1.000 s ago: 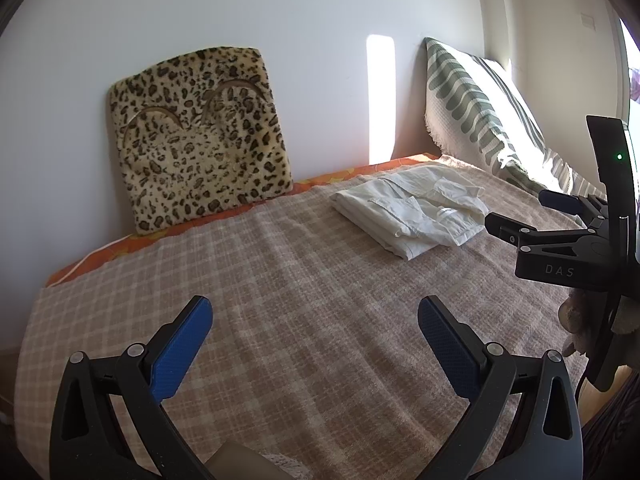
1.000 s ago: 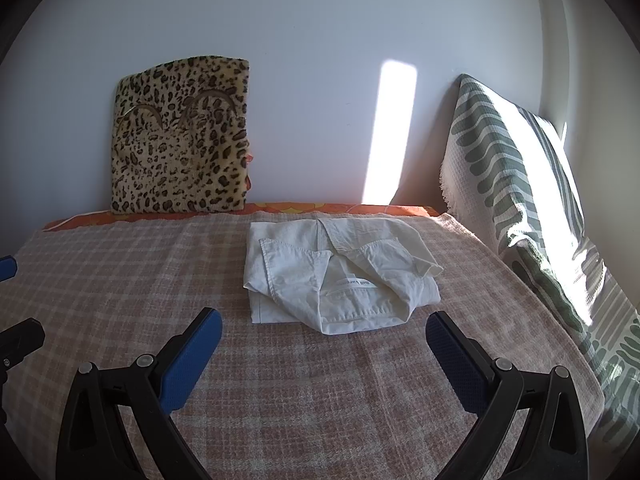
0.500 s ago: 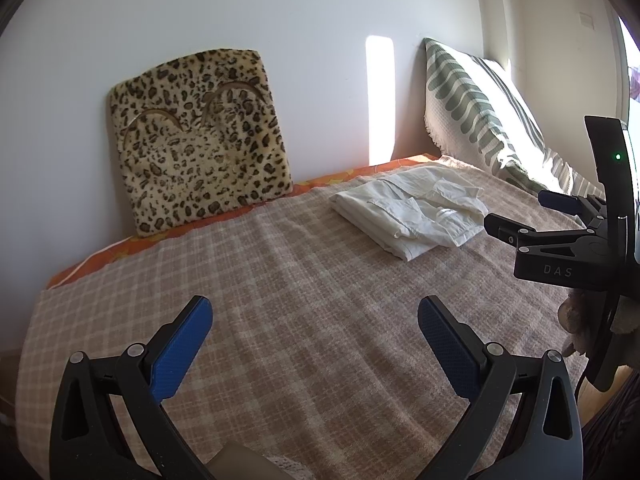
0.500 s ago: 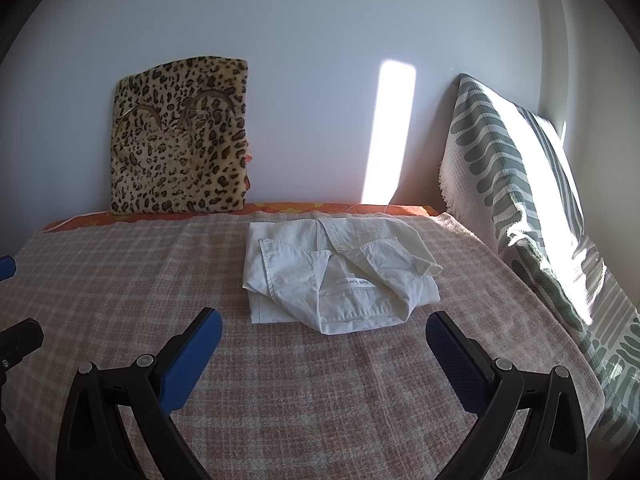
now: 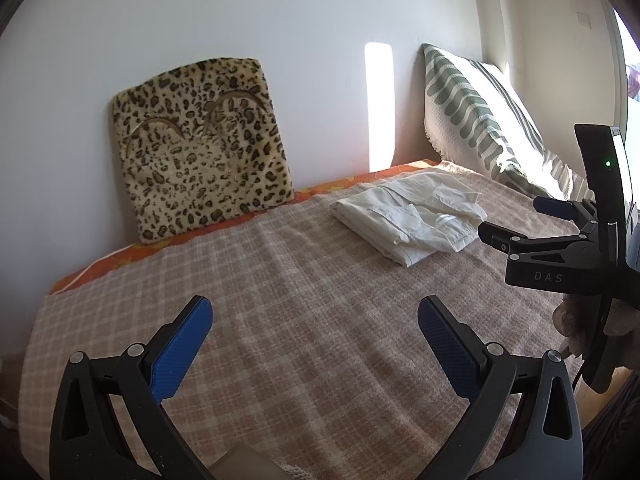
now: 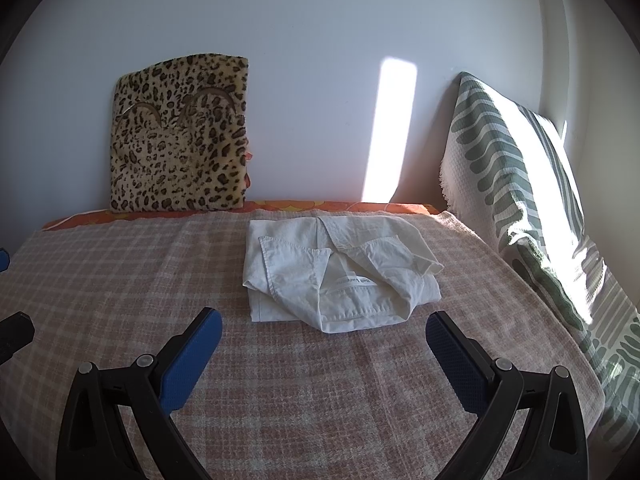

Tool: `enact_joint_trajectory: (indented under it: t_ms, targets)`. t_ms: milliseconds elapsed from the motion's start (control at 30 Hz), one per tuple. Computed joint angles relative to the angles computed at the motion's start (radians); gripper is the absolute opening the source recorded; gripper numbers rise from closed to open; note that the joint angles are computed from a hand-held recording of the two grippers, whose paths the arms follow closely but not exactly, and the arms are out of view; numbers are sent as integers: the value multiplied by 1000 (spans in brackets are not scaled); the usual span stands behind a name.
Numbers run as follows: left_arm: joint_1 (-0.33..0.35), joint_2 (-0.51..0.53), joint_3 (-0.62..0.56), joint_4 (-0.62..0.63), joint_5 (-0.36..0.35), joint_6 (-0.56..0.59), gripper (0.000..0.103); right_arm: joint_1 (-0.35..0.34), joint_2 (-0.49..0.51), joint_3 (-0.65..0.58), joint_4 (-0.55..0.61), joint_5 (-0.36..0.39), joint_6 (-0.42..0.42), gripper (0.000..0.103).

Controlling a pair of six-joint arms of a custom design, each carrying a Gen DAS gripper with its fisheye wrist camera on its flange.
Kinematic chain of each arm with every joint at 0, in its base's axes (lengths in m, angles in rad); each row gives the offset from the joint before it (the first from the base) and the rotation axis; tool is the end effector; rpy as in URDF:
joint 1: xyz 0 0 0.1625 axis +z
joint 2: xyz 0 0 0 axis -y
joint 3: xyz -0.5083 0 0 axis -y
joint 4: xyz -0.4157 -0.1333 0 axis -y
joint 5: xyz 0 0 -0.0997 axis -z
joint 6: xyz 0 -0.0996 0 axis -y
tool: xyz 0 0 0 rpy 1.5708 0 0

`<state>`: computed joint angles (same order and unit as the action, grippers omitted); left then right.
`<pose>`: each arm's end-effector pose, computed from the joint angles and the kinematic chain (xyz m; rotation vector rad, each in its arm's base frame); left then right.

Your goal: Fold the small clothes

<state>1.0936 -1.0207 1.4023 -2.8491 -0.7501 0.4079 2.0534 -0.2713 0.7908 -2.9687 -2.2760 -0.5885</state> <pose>-0.1690 -0.7758 0.4765 0.5130 2.1307 -1.0636 0.5123 -0.8296 0.1207 0.8022 -2.1032 0.9974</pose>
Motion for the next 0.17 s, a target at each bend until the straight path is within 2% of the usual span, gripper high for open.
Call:
enact_joint_trajectory:
  t_ms: [167]
  targets:
    - [0,1,5,-13,4,10,102,-1,1,-3,2,0,2,103]
